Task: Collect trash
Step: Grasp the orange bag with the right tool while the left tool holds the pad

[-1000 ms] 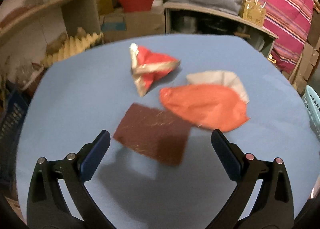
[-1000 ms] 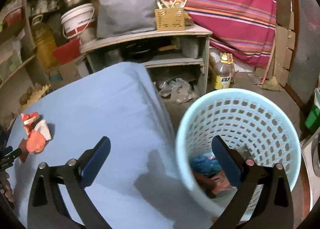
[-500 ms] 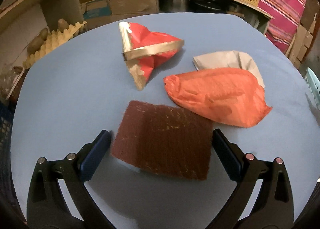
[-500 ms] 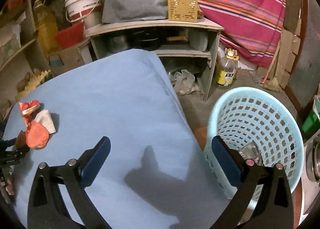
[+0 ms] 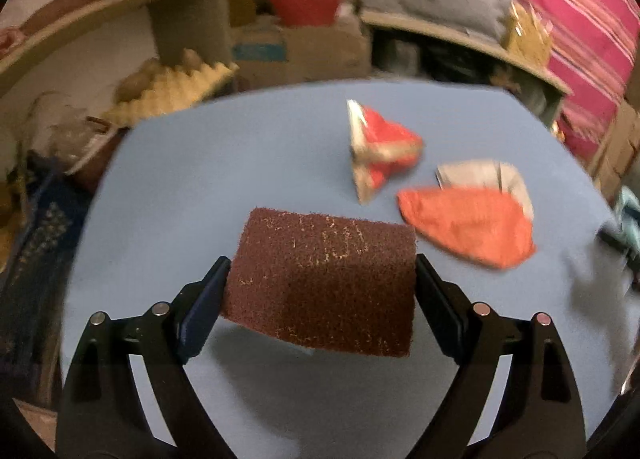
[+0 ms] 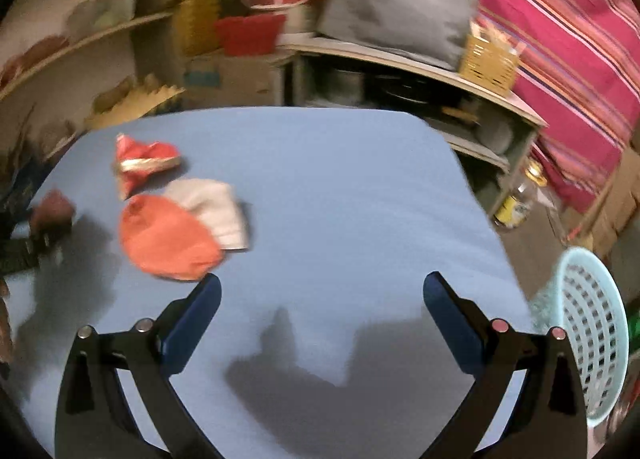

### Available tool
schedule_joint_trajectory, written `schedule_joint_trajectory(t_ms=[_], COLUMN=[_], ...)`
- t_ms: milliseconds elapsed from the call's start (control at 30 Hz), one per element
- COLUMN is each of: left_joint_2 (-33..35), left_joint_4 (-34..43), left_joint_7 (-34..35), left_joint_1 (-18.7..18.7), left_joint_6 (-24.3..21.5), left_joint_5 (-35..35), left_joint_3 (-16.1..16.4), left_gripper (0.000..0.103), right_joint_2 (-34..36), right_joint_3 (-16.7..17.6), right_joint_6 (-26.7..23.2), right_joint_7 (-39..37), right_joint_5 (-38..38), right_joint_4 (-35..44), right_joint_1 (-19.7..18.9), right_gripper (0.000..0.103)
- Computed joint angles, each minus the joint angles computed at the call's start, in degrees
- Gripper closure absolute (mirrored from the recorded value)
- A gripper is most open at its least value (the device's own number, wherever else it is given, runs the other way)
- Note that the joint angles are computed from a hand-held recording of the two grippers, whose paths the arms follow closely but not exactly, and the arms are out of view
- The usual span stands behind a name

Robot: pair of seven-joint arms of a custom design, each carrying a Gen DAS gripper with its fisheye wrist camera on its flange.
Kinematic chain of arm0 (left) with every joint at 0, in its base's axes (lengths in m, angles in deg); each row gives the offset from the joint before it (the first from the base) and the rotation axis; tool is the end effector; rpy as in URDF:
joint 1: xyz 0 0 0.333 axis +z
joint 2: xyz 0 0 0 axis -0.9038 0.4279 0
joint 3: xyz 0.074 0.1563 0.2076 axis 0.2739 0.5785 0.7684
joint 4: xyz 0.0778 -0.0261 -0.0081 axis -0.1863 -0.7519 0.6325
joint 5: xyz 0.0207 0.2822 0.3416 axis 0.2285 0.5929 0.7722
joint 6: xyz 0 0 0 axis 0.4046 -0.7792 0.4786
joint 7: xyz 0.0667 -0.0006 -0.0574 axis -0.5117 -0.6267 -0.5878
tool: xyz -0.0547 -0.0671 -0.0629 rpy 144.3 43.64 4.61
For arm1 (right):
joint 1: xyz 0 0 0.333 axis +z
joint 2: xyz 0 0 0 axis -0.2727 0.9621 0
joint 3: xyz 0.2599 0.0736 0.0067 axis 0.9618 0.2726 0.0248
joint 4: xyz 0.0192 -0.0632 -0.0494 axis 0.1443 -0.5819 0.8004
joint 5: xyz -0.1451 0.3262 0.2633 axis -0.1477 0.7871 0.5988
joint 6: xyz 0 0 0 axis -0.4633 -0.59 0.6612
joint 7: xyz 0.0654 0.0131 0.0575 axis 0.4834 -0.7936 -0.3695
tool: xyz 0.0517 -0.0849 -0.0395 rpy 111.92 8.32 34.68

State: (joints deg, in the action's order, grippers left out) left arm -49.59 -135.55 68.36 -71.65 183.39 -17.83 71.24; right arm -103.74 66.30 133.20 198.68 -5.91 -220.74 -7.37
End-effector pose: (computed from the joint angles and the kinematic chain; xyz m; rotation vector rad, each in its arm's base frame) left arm 0.5507 -0.1862 0.4174 -1.7134 1.9105 -0.7463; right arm 0.5073 0.2290 0.4160 -1.8037 1.7644 -0.8053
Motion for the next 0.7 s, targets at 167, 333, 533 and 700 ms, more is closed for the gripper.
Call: schedule_joint_trajectory(t_ms=[167, 333, 533, 700], left_joint_2=[-3.72, -6.61, -7.23, -7.73], left_joint_4=[-0.99, -2.8, -4.55, -5.74], left_joint_7=[-12.25, -21.14, -22.42, -22.84], left_joint_1=[4.6, 7.67, 7.82, 8.74], left_joint_6=[2.81, 4.04, 5.03, 6.37], left_joint_5=[12.06, 23.6, 21.96, 19.94], left_joint_3=[-3.49, -5.79, -3.22, -2.37], left_gripper=[0.017, 0.017, 0.017, 0.017], right_joint_2=[4.95, 9.9, 15.53, 19.27], right_joint_3=[1.18, -0.25, -2.65, -4.85], right_joint_6=[-1.82, -4.47, -9.78, -12.31], right_joint_7=[-0.02, -0.02, 0.2, -0.37], right_joint_5=[-1.69, -2.93, -6.39, -9.24], right_joint_4=[4.27, 8.47, 14.76, 19.01], right_joint_1=[3.11, 7.45, 12.65, 16.02], right_gripper=[0.004, 0.004, 0.005, 0.022])
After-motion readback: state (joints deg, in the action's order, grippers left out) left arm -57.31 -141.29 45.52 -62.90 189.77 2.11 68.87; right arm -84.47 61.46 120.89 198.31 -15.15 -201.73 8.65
